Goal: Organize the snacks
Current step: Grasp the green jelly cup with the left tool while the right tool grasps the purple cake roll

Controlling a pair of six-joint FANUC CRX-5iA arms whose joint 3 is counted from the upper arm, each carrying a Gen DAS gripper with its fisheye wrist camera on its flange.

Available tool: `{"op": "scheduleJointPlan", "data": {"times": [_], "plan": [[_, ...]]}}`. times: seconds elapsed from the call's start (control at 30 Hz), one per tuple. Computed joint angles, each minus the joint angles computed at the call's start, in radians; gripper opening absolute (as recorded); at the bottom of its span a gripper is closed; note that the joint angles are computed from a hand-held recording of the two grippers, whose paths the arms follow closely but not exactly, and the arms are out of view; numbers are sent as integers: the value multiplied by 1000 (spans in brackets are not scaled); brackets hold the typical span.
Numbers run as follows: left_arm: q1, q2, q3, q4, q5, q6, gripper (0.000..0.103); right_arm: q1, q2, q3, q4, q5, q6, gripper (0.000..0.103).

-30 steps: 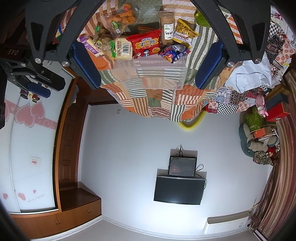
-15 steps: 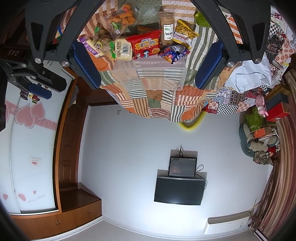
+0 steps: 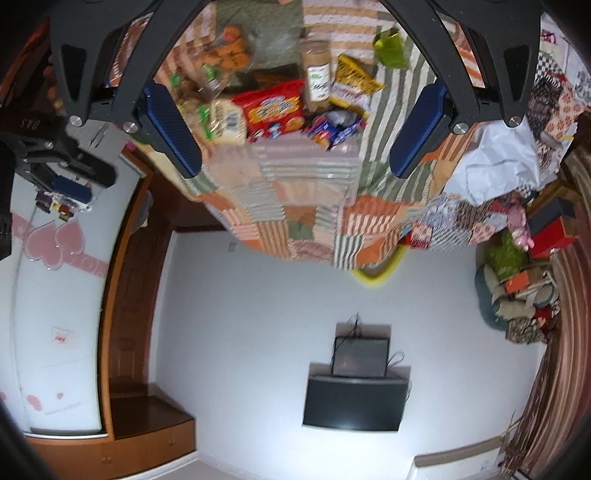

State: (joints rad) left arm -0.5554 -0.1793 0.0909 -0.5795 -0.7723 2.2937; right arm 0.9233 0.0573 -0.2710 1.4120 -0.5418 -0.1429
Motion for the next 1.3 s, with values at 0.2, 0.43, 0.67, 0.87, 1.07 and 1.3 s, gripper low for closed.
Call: {"op": "scheduleJointPlan", "data": {"times": [0.2, 0.43, 0.67, 0.87, 1.07, 1.3], "plan": [[68, 3, -27, 45, -70, -33, 83, 7, 17, 30, -216, -52, 140, 103], [235, 0, -112, 265, -66, -167, 68, 2, 46, 91, -427, -135, 288, 93], [301, 22, -175, 369, -82, -213, 66, -15, 76, 139, -614, -176, 406, 71], [324, 48, -209, 432, -94, -227, 66, -37, 113, 191, -758, -202, 513, 62], [343, 82, -230, 479, -108, -248, 60, -53, 143, 236, -881, -216, 611, 60], [355, 114, -244, 521, -108, -275, 53, -72, 182, 302, -1044, -238, 724, 59]]}}
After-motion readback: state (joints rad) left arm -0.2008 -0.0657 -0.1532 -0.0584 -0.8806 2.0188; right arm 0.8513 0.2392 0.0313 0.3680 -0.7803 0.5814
